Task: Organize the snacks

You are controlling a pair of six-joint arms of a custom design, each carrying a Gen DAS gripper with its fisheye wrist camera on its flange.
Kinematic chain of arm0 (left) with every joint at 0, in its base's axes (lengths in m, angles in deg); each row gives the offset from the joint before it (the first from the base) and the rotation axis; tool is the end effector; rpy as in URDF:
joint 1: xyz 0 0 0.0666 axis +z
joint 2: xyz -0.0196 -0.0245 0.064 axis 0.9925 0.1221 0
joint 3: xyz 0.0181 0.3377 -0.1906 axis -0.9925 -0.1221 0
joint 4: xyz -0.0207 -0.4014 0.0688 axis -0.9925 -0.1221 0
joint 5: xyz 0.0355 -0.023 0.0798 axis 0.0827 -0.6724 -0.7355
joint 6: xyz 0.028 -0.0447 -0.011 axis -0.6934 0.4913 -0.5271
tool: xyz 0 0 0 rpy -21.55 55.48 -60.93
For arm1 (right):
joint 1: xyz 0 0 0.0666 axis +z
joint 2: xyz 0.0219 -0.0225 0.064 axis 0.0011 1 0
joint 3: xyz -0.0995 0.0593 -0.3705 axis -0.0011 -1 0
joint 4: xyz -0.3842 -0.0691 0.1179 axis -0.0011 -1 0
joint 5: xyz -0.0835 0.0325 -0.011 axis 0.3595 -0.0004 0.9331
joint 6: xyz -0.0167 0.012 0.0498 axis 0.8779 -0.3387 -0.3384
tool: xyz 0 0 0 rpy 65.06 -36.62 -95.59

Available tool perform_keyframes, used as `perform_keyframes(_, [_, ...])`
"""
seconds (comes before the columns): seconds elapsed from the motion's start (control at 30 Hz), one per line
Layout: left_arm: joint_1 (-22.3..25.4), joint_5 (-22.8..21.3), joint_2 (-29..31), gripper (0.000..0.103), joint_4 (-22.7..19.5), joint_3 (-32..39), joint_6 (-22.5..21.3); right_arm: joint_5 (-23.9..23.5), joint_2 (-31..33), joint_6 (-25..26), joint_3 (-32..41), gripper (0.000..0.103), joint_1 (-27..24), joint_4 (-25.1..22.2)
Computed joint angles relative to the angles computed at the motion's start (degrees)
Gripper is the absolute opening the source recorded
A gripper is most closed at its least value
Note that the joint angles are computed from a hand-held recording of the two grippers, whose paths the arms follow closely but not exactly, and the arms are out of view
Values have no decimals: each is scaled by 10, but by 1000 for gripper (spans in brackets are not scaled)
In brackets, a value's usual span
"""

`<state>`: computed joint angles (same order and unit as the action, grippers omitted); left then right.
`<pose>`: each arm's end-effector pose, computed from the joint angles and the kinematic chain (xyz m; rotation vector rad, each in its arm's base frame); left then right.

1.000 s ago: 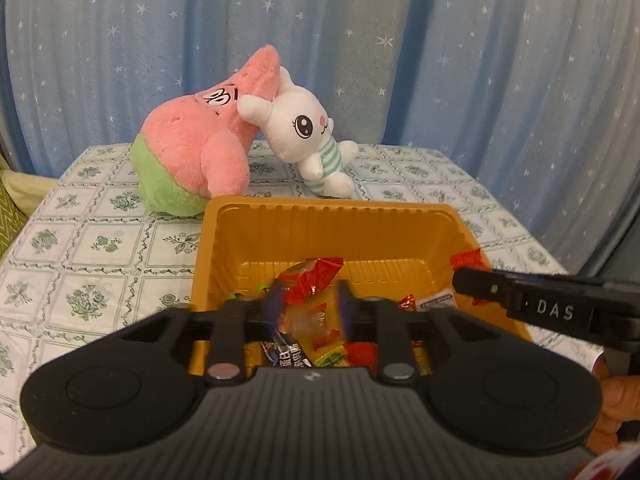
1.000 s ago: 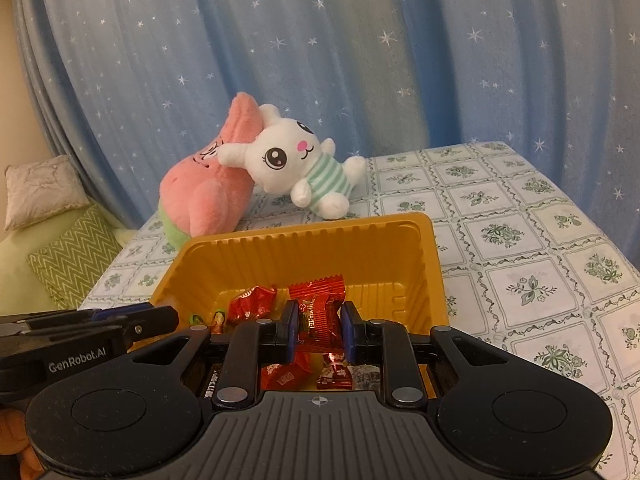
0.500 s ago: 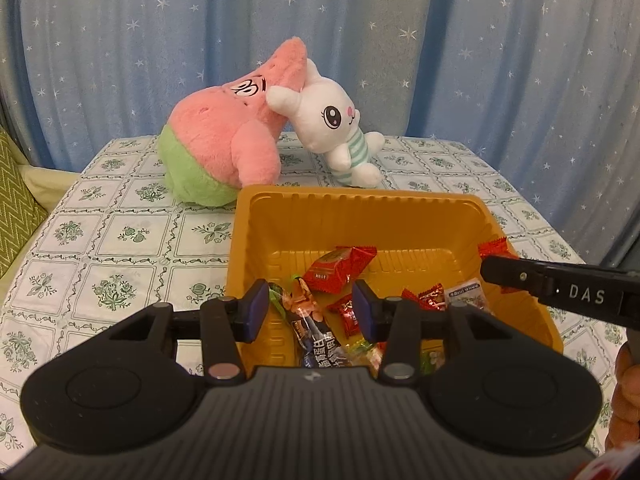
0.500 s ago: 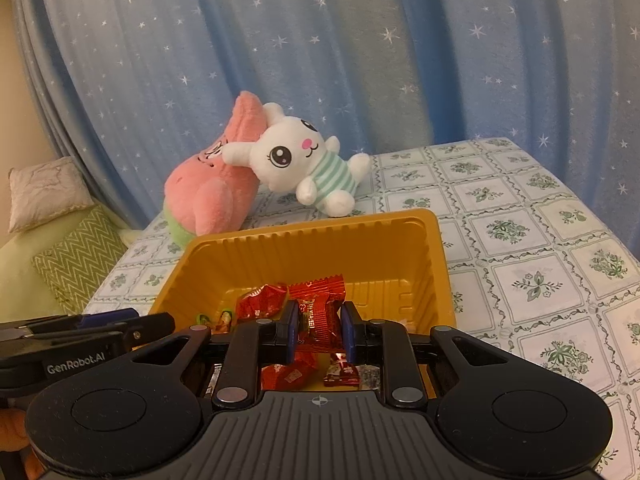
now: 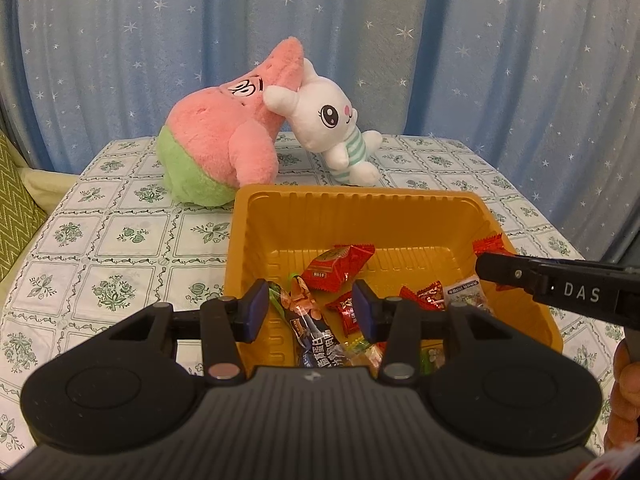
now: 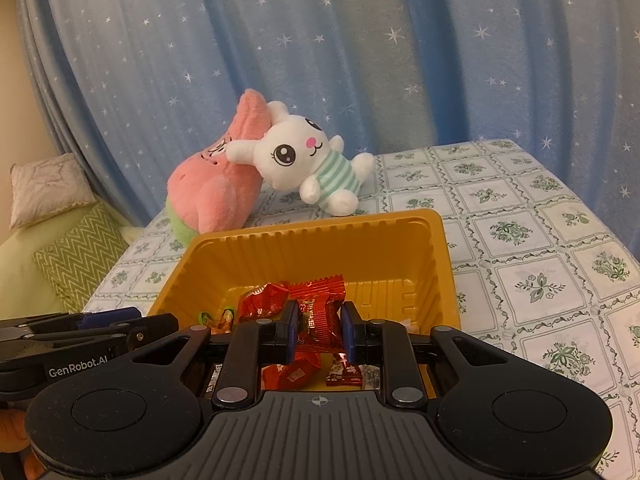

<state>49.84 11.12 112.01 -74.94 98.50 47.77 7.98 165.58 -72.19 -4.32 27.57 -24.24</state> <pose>0.3810 -0.2294 0.4094 -0.2012 2.2489 -0.0216 0.4525 0.2433 0.4026 -0.3797 2.2098 0.6277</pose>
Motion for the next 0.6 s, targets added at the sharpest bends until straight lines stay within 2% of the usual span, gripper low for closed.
perform_keyframes(0.1, [0,-1,0,43,1,-1,0,-4,-1,-1,-4,23,-1,11])
perform_keyframes(0.17, [0,-3,-1,48,0,-2,1,-16,-3,-10,-11,23,-2,29])
perform_keyframes(0.23, [0,-4,-2,52,-1,-3,2,-35,1,-26,-8,40,-7,25])
perform_keyframes(0.27, [1,-4,-2,53,-1,-3,2,-38,1,-38,-10,58,-9,30])
perform_keyframes(0.3, [1,-4,-2,54,-2,-3,2,-36,-2,-48,-15,62,-11,39])
perform_keyframes(0.4, [1,-7,-3,59,-5,-5,3,-27,-3,-54,-16,62,-15,42])
perform_keyframes(0.53, [-1,-17,-3,74,-8,-4,4,-17,-5,-53,-15,62,-18,34])
perform_keyframes(0.6, [-4,-20,-5,78,-6,-7,2,-12,-5,-48,-14,62,-17,24])
